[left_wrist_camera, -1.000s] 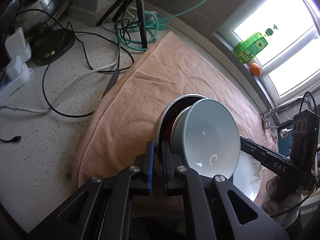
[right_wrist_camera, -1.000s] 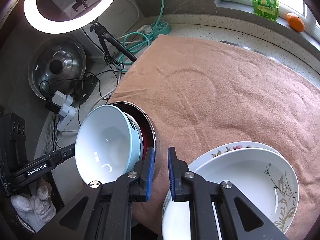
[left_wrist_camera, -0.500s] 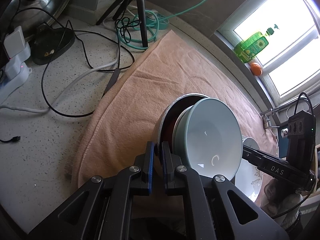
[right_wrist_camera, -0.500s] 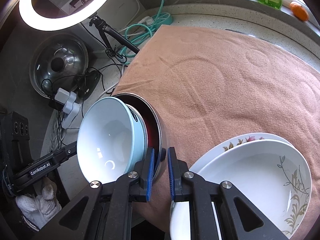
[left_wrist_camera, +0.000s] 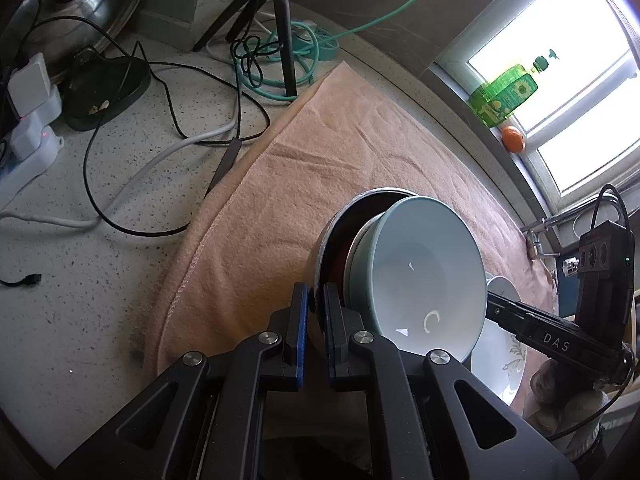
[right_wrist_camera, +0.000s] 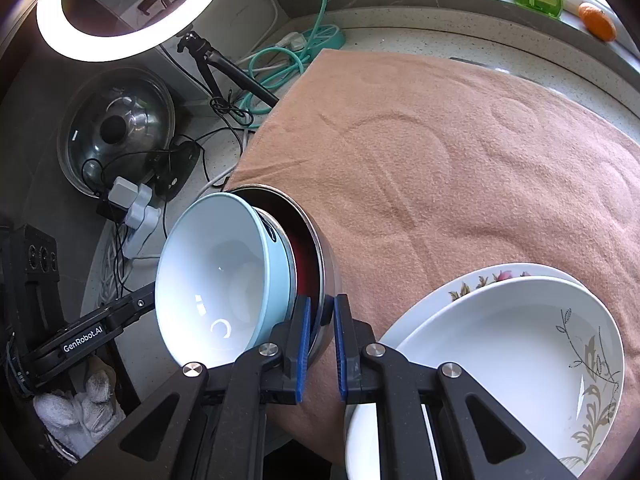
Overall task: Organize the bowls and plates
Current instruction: 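Lift the nested bowl stack with the right gripper and carry it over the plates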
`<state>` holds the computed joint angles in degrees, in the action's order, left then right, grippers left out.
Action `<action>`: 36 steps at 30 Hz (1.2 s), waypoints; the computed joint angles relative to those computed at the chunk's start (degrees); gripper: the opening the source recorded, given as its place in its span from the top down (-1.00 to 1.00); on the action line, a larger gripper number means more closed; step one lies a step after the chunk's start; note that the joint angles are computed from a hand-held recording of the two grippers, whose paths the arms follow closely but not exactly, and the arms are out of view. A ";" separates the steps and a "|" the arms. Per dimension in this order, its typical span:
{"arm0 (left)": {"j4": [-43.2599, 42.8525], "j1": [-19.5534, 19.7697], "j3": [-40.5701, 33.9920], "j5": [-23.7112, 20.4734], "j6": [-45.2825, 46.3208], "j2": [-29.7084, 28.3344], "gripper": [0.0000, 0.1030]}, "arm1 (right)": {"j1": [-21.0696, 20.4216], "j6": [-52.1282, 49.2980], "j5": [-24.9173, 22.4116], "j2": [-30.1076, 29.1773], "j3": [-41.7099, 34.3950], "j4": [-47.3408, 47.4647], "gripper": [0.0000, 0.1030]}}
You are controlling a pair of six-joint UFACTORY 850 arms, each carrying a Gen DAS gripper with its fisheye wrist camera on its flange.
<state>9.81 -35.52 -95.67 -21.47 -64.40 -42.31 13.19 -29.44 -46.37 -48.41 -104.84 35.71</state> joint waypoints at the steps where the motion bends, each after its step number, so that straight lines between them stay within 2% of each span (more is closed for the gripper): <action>1: 0.23 -0.02 -0.02 -0.02 -0.19 -0.01 0.88 | 0.03 0.15 0.04 -0.02 -0.03 -0.15 0.80; 21: 4.03 -0.50 -1.08 0.03 -2.82 0.53 0.88 | -0.36 -0.40 1.22 2.23 1.34 0.12 0.80; 36: 1.65 -1.52 -7.96 0.01 4.50 -1.73 0.88 | -3.41 0.39 2.97 7.73 6.34 1.60 0.80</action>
